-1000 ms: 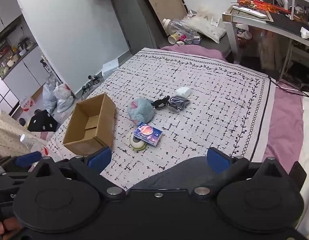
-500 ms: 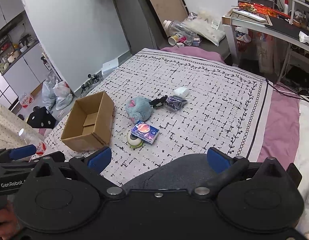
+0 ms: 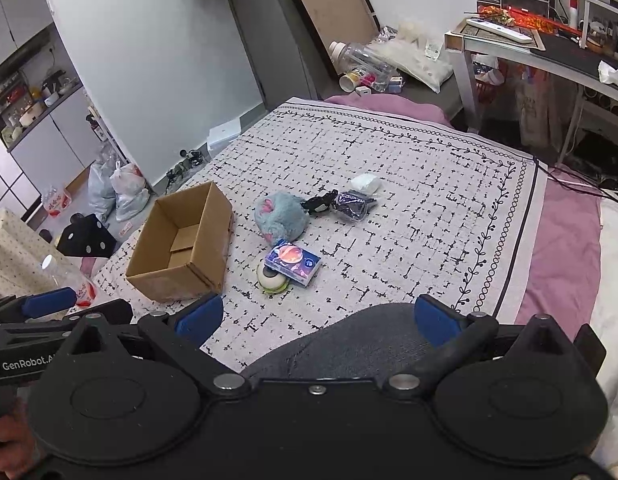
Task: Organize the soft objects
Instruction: 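Move both grippers toward the melon plush and blue card pack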
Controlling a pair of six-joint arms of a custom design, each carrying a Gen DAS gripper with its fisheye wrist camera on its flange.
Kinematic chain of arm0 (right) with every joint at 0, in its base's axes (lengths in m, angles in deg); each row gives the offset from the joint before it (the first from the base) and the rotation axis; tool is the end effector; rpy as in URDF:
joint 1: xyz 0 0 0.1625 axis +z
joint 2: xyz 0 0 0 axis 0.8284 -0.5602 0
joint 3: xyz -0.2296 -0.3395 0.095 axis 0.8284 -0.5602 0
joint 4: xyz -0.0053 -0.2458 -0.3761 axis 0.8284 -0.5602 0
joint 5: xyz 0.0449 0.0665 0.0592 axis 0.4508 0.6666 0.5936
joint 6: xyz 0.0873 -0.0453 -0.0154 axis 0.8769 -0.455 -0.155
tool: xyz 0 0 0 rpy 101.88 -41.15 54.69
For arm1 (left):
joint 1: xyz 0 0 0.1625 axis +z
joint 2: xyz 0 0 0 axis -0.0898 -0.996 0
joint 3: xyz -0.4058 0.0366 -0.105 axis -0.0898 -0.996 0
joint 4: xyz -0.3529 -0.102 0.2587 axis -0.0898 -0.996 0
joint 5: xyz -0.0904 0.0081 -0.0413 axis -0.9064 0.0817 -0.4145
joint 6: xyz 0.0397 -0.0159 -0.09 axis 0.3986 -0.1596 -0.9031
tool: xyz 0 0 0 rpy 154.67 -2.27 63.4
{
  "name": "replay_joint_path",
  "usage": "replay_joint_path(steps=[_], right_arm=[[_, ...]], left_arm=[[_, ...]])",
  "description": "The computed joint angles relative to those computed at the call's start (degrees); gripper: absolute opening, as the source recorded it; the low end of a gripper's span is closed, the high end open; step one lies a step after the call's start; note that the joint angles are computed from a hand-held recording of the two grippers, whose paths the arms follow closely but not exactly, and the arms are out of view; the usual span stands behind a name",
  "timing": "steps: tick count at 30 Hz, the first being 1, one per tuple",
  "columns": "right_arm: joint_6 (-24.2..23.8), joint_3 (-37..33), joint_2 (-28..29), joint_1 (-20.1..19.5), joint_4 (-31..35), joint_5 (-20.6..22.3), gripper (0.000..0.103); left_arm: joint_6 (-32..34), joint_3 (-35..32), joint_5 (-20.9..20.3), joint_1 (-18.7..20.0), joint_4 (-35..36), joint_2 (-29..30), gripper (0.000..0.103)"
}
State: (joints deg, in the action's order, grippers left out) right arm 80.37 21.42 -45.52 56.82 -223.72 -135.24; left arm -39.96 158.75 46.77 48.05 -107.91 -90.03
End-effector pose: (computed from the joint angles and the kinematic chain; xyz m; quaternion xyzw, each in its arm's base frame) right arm 0.3380 -0.6060 0.2442 0.1420 -0.9127 0.2996 0.2387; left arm -0.2805 -0.5524 0.3134 0.1544 0.8726 -0.3420 0.3126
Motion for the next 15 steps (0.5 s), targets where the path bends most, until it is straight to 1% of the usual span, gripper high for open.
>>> replay_joint_path(steps=[3, 7, 11, 15], right_arm=[[-0.22, 0.19, 0.02, 0.00, -0.19, -0.16, 0.103], [-0.05, 0.27, 0.05, -0.13, -0.14, -0.10, 0.103], [0.23, 0.39, -0.19, -0.21, 0.32, 0.35, 0.103], [-0.63, 0.61, -0.26, 0.06, -0.12, 0.46, 0.103]], left_arm=[[-0.45, -0.02, 0.64, -0.15, 0.32, 0.09, 0.091], [-1.59, -0.27, 0.13, 0.18, 1.08, -0.10, 0.091], [-0.79, -0.16, 0.01, 0.39, 0.50, -0.22, 0.091], [-0.60, 0.02, 0.07, 0.45, 0.30, -0.26, 0.091]])
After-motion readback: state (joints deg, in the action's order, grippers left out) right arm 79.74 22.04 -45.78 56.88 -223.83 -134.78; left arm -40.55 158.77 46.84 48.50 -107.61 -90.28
